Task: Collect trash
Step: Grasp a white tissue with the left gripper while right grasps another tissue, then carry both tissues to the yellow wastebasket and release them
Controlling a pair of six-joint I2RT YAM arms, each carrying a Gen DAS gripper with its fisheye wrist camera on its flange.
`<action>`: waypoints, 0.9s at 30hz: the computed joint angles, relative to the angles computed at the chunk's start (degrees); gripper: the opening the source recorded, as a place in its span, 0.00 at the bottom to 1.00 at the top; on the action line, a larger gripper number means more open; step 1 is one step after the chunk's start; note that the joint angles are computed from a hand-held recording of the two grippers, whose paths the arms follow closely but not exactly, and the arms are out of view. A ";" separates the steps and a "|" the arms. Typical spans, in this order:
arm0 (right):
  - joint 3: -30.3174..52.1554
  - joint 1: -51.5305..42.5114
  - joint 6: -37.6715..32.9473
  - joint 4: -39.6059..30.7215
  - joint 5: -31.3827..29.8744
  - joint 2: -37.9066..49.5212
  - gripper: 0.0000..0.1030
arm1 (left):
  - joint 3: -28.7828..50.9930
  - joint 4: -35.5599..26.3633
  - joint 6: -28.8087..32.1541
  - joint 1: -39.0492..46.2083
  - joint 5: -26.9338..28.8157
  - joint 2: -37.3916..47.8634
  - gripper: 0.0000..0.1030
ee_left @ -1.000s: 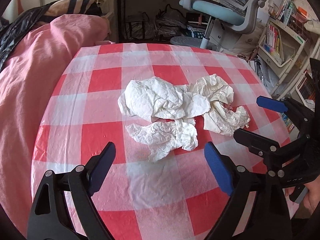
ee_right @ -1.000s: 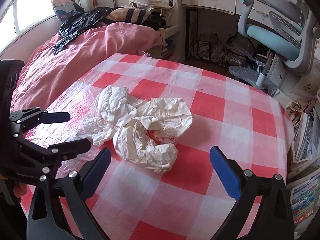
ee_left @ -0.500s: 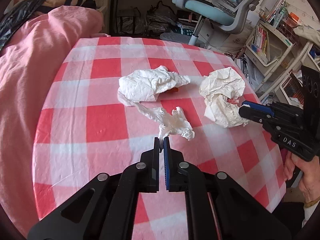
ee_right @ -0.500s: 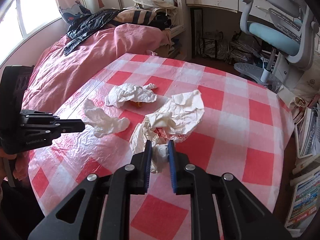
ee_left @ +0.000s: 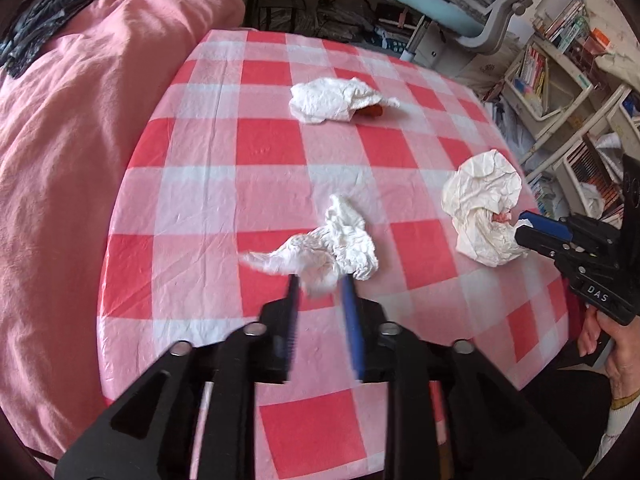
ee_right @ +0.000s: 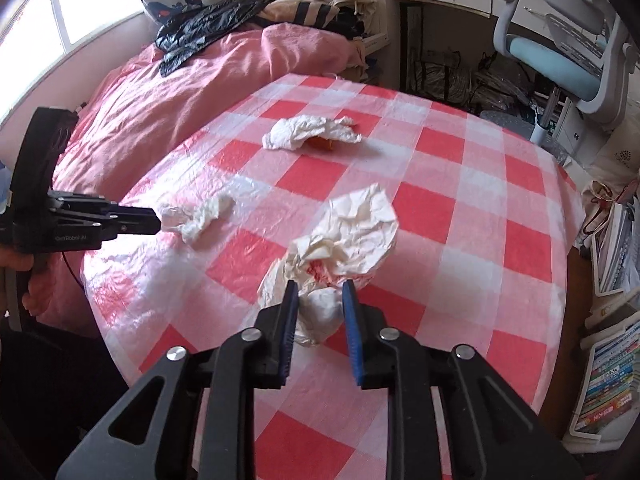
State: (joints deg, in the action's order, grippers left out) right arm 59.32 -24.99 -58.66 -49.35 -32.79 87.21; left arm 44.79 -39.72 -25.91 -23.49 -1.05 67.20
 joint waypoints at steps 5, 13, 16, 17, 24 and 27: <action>-2.70 0.06 -1.10 2.13 0.34 -2.36 0.75 | 1.16 -2.10 0.66 -3.26 -6.20 -0.57 0.76; -6.70 4.99 1.97 10.63 7.20 -1.03 0.57 | 5.28 0.41 4.21 -7.06 -13.25 9.97 0.61; -5.59 5.02 1.69 9.85 6.52 -0.02 0.30 | 5.63 2.11 5.28 -7.18 -10.23 11.82 0.09; -5.22 4.52 1.21 9.13 5.41 -0.48 0.28 | 5.80 2.31 5.21 -7.60 -9.69 11.71 0.06; -5.17 1.78 -2.04 7.31 2.43 -3.42 0.28 | 6.47 4.04 2.25 -12.82 -12.04 8.49 0.05; -3.75 -0.34 -2.55 5.88 0.52 -3.31 0.28 | 7.12 4.40 0.94 -14.34 -13.06 7.97 0.05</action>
State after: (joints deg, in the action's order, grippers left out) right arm 55.57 -25.33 -61.21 -43.47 -32.26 83.90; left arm 51.91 -35.32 -24.98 -37.83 -14.12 75.18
